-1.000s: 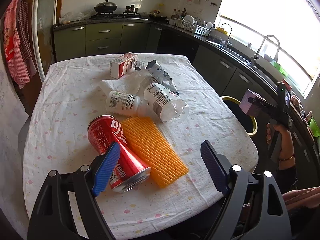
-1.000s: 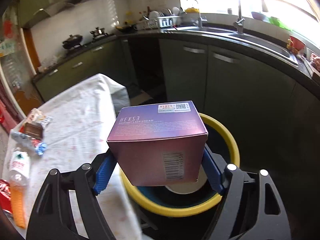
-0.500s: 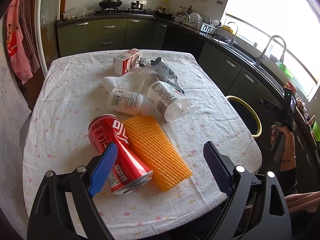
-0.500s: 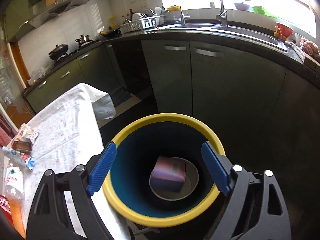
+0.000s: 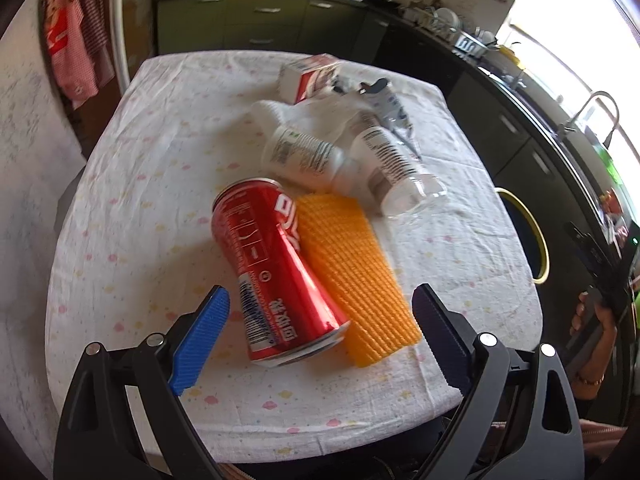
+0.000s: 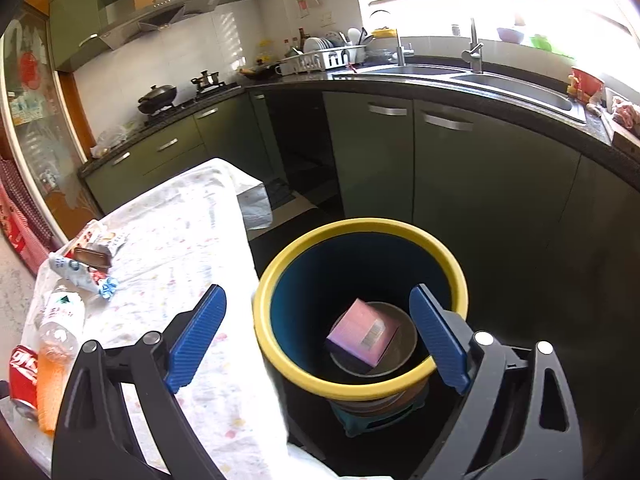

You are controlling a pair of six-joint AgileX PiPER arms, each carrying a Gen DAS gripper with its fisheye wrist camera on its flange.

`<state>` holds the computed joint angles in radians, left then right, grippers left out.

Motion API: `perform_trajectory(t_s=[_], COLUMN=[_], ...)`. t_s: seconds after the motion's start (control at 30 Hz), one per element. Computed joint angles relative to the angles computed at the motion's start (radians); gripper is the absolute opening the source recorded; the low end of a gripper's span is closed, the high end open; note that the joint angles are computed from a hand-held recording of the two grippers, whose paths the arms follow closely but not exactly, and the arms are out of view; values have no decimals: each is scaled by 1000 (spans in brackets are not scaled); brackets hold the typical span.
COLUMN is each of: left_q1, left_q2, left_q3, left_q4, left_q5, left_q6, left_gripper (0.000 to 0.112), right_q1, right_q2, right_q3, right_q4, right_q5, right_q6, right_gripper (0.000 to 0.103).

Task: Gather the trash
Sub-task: 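Drop the purple box into the bin from the right gripper, then grasp the red Coca-Cola can with the left gripper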

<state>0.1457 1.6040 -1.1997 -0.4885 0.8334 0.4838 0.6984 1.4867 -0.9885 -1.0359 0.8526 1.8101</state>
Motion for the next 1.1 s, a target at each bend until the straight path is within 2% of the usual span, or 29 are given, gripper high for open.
perform_trajectory(t_s=[0.23, 0.33, 0.73, 0.9, 1.1], left_q1=[-21, -20, -16, -5, -3], left_q2=[114, 159, 295, 300, 247], left_q3=[-89, -128, -266, -272, -209], left_q4=[143, 176, 179, 196, 225], left_q5=[-15, -5, 99, 90, 29], left_q6=[-192, -227, -219, -192, -156], left_gripper=[91, 87, 64, 52, 52], right_q1=[-12, -20, -48, -48, -38], right_q2=[-18, -24, -27, -20, -9], right_q3=[38, 56, 84, 81, 70], right_q4=[-13, -12, -8, -6, -5], right_q5=[-61, -86, -144, -151, -145], right_q6=[25, 32, 38, 37, 32], right_gripper=[88, 88, 88, 88, 88])
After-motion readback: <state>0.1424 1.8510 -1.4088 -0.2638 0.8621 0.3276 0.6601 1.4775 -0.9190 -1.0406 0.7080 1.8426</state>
